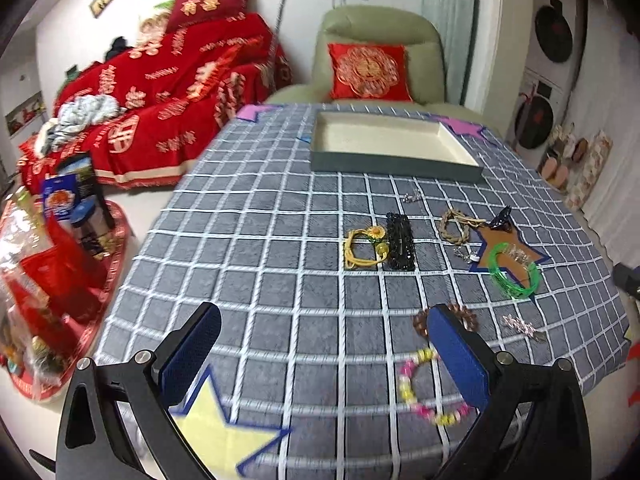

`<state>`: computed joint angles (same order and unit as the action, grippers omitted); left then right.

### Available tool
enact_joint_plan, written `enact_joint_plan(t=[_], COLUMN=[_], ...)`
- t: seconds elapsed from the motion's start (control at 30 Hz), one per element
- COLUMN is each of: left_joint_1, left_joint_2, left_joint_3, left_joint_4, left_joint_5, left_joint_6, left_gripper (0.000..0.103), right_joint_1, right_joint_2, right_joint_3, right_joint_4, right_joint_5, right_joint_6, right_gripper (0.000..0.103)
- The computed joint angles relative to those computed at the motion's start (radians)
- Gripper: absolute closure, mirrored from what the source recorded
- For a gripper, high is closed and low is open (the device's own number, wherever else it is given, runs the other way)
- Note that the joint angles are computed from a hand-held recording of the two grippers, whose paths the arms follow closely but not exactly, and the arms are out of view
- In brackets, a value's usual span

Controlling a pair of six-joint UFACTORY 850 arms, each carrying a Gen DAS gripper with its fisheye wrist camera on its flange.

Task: Organize jewelry
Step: 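Grasp the yellow flower hair tie with left tool while right tool grasps green bangle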

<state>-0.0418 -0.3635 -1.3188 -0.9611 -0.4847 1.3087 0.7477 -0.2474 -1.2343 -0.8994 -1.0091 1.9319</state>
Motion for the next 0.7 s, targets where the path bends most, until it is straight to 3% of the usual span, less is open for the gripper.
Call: enact_joint_plan(t=[0.17, 0.2, 0.27, 0.33, 0.37, 0.43, 0.57, 0.67, 0.7], left_joint_1=[-0.03, -0.033, -0.042, -0.054, -0.06, -0.075, -0.107, -0.121, -0.121], left_joint_2=[-0.119, -0.142, -0.199, -0.245, -0.266, -0.301, -0.339, -0.333, -0.335], left_joint_3=[-0.135, -0.162, -0.234, -0.29, -0.316, -0.357, -0.397, -0.384, -0.389], left_joint_4=[0.142, 0.163, 0.227, 0.272, 0.288, 0.327, 0.4, 0.41, 0.405], left_joint_5=[-0.034, -0.05, -0.099, -0.129, -0.144, -0.172, -0.18, -0.142, -0.15], left_joint_6=[-0.16, -0.19, -0.275, -0.339, -0.356, -0.388, -0.413, -0.381, -0.374], left_gripper=[0.007, 0.017, 0.022, 0.023, 0.029, 0.03, 0.03, 0.043, 0.048], right_joint_1=[-0.107, -0.12, -0.153, -0.173, -0.189, -0.213, -0.23, -0.216, -0.213], right_joint_2=[-0.031, -0.042, -0.071, -0.091, -0.103, -0.12, -0.163, -0.192, -0.191], right_joint_3=[0.028, 0.026, 0.016, 0.005, 0.0, -0.007, -0.041, -0.078, -0.075], right_joint_4=[0.074, 0.084, 0.107, 0.137, 0.159, 0.197, 0.256, 0.244, 0.237], right_joint_5=[0.167, 0.185, 0.217, 0.238, 0.257, 0.289, 0.304, 0.258, 0.266], right_joint_6=[-0.076, -0.098, -0.157, -0.203, -0.232, -0.28, -0.388, -0.437, -0.435], right_gripper=[0.001, 0.002, 0.004, 0.022, 0.025, 0.034, 0.038, 0.042, 0.049])
